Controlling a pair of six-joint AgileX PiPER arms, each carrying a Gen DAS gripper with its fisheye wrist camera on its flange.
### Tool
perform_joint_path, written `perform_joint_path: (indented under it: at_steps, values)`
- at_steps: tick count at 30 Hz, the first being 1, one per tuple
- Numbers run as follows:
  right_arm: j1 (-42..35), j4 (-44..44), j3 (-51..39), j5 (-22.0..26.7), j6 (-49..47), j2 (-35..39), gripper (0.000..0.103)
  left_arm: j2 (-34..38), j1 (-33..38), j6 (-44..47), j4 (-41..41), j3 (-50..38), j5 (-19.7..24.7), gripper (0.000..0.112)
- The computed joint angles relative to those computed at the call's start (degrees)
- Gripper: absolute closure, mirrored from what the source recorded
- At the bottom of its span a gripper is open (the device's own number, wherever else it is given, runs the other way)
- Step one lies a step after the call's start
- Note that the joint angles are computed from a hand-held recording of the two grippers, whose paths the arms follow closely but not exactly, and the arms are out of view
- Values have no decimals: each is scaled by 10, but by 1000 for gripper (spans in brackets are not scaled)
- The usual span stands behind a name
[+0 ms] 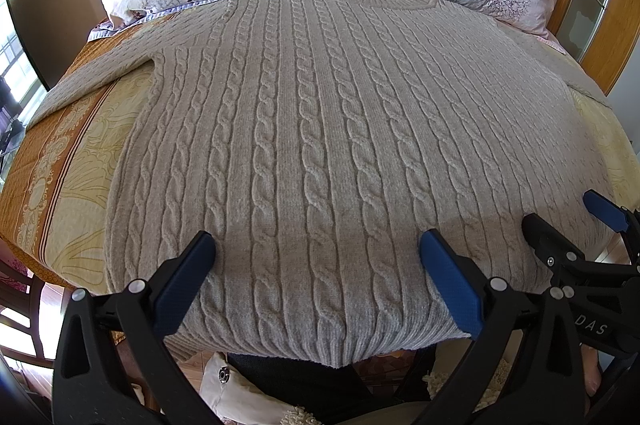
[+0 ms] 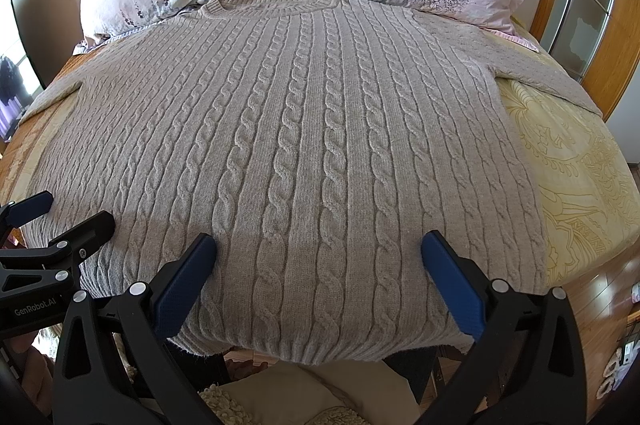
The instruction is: Fold small clothes
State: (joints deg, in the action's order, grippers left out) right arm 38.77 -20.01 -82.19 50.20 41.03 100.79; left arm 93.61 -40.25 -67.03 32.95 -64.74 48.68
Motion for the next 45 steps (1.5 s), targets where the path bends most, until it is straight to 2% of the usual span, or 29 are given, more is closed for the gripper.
perform_joint_path:
  at_steps: [24,29,33,36,38,40,43,45]
  values:
    - [9,4,-3,1,-7,-1,2,-2,7,21,-13,-3,1,11]
    - [-10,33,11,-46,-74,-5,2,1,9,42,-21,-10,4,11]
    - [-24,41,59,-118,-100,-29,2,9,16,70,-22,-24,3,11]
    - [-32,59,54,-127,-126,-27,2,7,31,86,-21,-24,-23,11]
    - [-53,93,43,-133,-157,-26,2,0,47,93,-19,-19,-54,11]
    - [-85,90,31,-140,-145,-30,2,-7,73,116,-32,-12,-101,11]
    - [-166,107,-15,-130,-128,-20,7,-9,135,235,-145,-17,-169,11]
    - [-219,149,-45,-118,-136,-6,16,2,163,290,-199,-36,-177,11]
